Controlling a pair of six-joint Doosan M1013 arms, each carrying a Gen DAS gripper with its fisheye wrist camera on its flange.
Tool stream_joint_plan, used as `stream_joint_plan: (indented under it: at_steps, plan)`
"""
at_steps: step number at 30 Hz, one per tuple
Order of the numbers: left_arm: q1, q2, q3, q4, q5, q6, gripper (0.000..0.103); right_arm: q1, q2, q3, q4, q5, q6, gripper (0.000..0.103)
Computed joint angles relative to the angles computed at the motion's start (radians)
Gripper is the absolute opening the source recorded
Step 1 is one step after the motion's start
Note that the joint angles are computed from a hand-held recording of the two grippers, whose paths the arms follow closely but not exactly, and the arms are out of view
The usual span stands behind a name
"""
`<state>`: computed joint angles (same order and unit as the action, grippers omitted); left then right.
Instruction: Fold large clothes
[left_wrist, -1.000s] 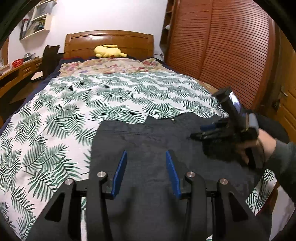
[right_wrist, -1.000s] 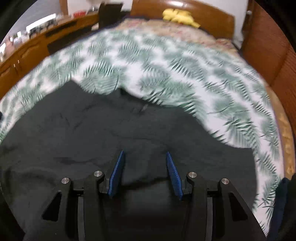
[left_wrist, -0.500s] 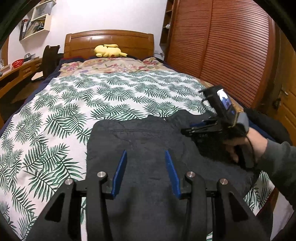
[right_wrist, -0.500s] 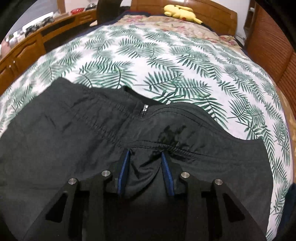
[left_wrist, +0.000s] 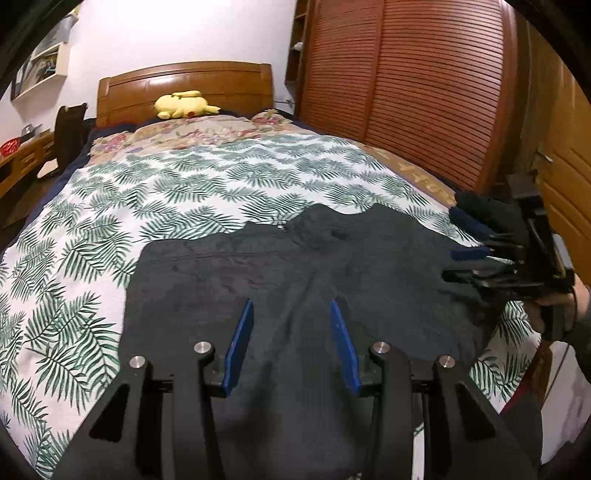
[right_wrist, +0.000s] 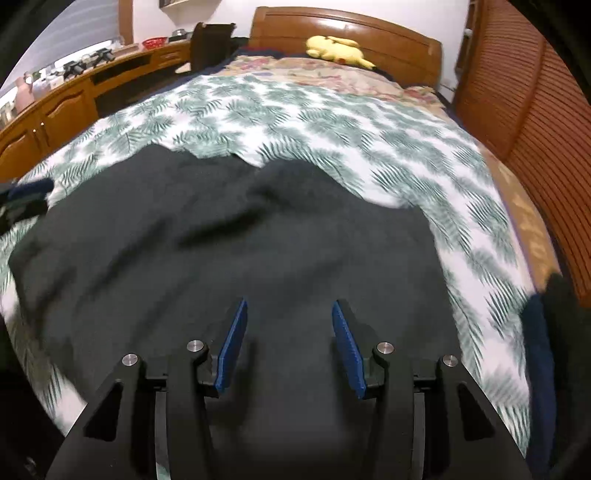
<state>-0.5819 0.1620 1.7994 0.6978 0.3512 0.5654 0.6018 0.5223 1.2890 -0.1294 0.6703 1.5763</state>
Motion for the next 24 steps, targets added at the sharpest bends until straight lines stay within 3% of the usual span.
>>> stream_joint_plan:
  at_steps: [4, 10, 18, 24]
  plan:
    - [-0.009, 0.011, -0.006, -0.095, -0.016, 0.104, 0.042, -0.011, -0.068, 0.109, -0.068, -0.024, 0.085, 0.048]
    - [-0.034, 0.024, -0.012, -0.138, -0.008, 0.163, 0.042, -0.04, -0.134, 0.207, -0.137, -0.074, 0.248, 0.049]
    - [-0.055, 0.027, -0.012, -0.157, -0.011, 0.19, 0.042, -0.06, -0.16, 0.249, -0.073, -0.113, 0.275, 0.066]
    - [-0.055, 0.033, -0.013, -0.226, -0.015, 0.256, 0.042, -0.054, -0.144, 0.242, -0.119, -0.092, 0.325, 0.073]
